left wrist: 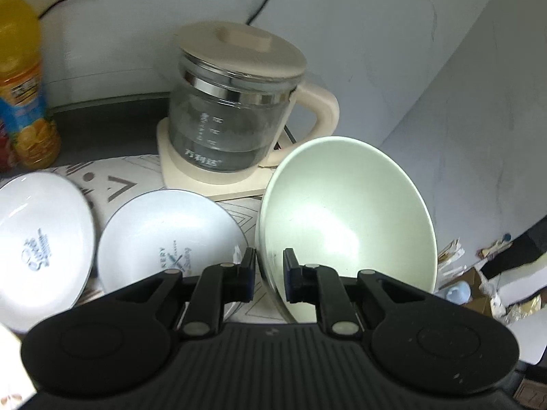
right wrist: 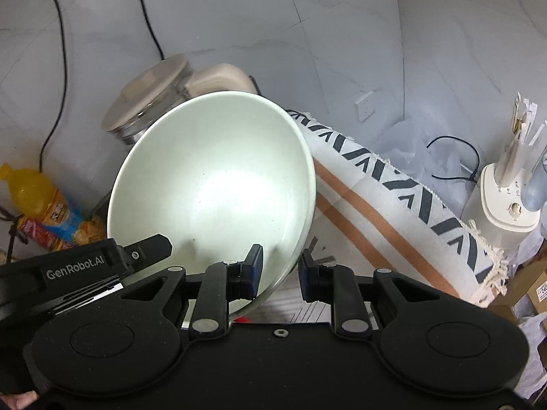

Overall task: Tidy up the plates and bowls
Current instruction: 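Carry the second green bowl with both grippers over the stacked bowls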

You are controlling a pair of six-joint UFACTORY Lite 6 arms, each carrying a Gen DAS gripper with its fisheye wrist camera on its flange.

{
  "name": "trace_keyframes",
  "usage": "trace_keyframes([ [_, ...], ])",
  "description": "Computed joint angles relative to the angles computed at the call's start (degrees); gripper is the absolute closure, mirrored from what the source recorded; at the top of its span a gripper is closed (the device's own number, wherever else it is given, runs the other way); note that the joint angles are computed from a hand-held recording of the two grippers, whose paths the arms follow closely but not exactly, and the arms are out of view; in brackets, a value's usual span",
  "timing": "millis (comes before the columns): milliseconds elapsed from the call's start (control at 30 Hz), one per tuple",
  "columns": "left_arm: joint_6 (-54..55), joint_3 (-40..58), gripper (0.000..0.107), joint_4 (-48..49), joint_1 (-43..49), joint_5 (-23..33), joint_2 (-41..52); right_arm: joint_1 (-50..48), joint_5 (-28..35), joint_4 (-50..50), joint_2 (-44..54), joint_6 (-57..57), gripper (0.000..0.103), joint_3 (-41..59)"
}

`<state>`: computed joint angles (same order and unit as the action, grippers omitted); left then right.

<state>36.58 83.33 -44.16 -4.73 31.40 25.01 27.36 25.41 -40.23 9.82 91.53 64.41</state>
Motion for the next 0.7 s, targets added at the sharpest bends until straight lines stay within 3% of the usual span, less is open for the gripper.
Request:
trace_keyframes([
  [367, 0.9, -10.4, 0.093, 0.0, 4.2, 1.6, -11.9, 5.4, 2.9, 0.4, -5.8, 0.1, 0.082, -3.0],
  [700, -2.8, -18.0, 0.093, 5.9, 6.2, 2.8, -20.5, 10.5, 6.2, -2.7, -8.9, 1.7, 0.082, -4.3],
])
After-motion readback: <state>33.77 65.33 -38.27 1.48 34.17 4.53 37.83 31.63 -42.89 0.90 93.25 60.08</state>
